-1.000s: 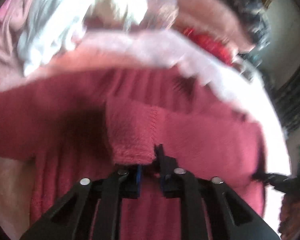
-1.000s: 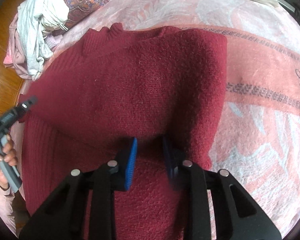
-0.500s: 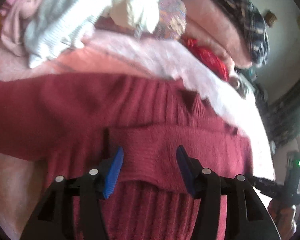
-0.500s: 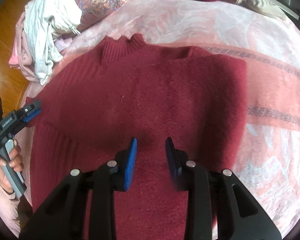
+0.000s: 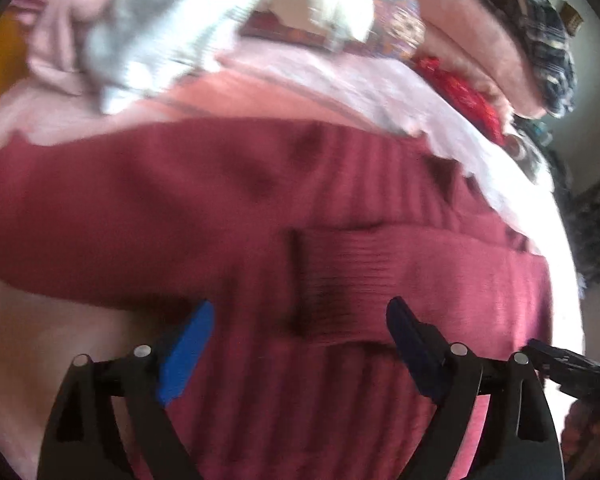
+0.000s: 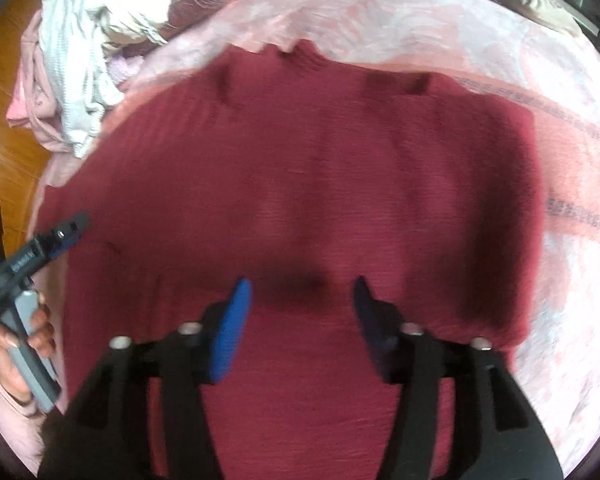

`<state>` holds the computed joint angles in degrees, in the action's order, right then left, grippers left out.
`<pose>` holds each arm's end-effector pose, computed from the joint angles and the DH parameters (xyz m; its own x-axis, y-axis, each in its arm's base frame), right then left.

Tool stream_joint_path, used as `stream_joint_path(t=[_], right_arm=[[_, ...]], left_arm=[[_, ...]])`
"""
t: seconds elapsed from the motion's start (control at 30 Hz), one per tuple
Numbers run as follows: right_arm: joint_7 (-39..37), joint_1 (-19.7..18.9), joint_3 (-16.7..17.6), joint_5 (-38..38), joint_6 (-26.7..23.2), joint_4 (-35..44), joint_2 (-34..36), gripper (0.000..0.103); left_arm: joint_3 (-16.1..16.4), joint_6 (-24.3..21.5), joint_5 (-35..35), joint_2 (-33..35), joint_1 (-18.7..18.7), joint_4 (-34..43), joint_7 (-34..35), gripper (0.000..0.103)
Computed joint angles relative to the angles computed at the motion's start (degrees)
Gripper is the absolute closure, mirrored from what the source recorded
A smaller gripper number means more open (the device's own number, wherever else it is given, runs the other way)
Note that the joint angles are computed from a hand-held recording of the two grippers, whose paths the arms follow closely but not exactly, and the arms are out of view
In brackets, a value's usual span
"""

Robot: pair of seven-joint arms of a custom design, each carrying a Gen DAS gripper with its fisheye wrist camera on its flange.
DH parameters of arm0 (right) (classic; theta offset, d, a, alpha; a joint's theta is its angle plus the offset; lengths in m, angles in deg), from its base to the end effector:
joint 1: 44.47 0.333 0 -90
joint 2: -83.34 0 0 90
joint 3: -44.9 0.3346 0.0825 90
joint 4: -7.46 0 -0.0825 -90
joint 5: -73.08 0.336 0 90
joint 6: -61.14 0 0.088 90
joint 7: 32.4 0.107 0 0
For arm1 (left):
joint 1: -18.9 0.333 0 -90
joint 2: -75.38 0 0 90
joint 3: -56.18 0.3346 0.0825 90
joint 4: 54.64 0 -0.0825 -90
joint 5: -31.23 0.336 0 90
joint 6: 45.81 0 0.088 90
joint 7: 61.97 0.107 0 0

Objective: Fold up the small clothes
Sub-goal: 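Grasp the cuff of the other sleeve with the left tool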

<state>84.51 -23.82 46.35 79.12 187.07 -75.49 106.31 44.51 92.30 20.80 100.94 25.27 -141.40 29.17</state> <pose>0.6221 0.2531 0.5259 -0.0972 -0.9628 -0.2522 -0.9541 0.1623 -0.2516 0.6846 -0.0369 0.4950 -0.0212 -0.9693 0.2449 -0.9022 -0.0870 -0.4225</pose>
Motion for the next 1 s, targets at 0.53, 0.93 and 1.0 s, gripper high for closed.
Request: stream_joint_path(t=[0.53, 0.93, 1.0], right_arm=[[5.45, 6.44, -0.4, -2.0, -16.04, 32.9, 19.19, 0.017], [6.4, 5.02, -1.81, -4.12, -8.95, 17.69, 11.49, 0.017], [5.98, 4.72, -1.81, -4.6, -8.06, 15.38, 10.0, 0.017]], left_arm=[[5.79, -0.45, 9.57, 6.27, 10.21, 9.21, -8.06, 0.019], [4.54, -2.34, 6.89, 11.86, 10.44, 15.99, -4.19, 0.075], [5.04, -1.22, 7.53, 11.86, 10.25, 15.22, -5.0, 0.087]])
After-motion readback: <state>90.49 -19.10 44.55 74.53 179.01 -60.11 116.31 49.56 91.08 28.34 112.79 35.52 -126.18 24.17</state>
